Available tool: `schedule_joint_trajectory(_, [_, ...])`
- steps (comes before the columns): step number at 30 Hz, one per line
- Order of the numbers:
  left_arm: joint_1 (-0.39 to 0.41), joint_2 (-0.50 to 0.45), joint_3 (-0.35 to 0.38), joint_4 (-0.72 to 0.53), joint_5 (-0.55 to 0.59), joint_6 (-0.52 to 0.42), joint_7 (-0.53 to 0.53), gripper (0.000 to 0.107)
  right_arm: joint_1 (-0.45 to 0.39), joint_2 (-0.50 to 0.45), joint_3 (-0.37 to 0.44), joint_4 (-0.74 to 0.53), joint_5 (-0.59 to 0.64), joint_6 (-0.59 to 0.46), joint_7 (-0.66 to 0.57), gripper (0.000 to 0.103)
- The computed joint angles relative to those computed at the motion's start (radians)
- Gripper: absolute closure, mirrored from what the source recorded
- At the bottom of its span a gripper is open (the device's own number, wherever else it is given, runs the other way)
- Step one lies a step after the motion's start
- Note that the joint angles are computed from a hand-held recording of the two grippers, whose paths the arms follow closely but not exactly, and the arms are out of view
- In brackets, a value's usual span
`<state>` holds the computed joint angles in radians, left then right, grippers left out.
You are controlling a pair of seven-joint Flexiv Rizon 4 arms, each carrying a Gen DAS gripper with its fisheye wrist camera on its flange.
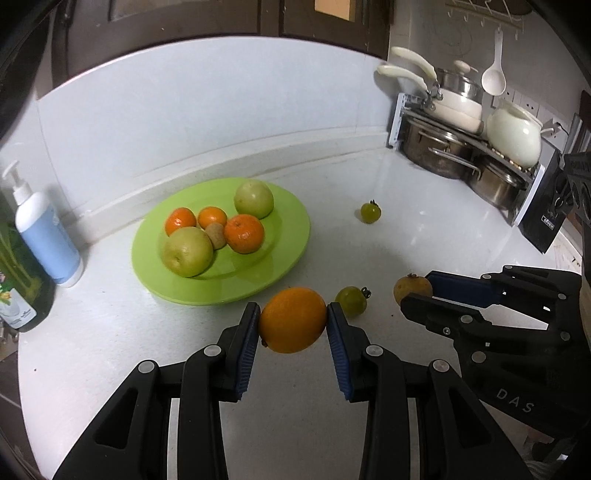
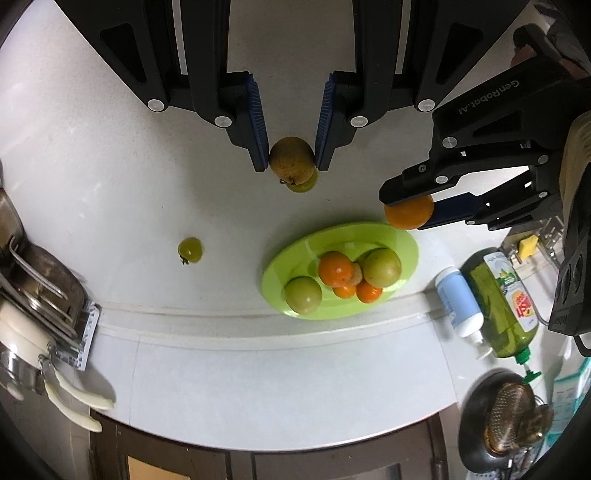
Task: Organize fruits
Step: 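Carry the orange in the left tool and the brown fruit in the right tool over the plate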
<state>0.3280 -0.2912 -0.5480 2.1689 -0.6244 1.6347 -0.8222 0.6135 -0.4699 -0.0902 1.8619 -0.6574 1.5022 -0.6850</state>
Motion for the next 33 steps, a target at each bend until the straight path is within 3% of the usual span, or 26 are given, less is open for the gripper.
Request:
schedule_joint_trajectory(7, [0.057,0.042,-0.054,0.036,0.001,0.040,-0.035,0.070,0.031,0.022,-0.034,0.016,-0.026,0.045,0.012,0.076])
schedule_joint_trajectory(12, [0.030,0.061,-0.006,0.034,0.043,0.049,-0.085,0.070,0.054,0.030,-0.063,0.016,-0.045,0.067,0.011,0.076])
schedule_joint_trajectory(15, [-0.013,0.065,0.056,0.015,0.068,0.043,-0.115,0.070,0.065,0.031,-0.082,0.008,-0.054,0.077,0.012,0.076])
schedule_joint_trajectory(22, [-0.202,0.042,0.306,-0.075,0.151,-0.005,-0.216,0.070,0.058,0.003,-0.082,-0.057,-0.044,0.078,-0.013,0.076])
schedule_joint_trajectory(28, [-0.245,0.009,0.377,-0.154,0.179,-0.035,-0.253,0.070,0.030,-0.043,-0.044,-0.153,-0.008,0.057,-0.076,0.076])
schedule_joint_trajectory(33, [-0.283,-0.030,0.452,-0.236,0.222,-0.081,-0.316,0.070,-0.031,-0.103,0.052,-0.268,0.060,0.007,-0.172,0.076])
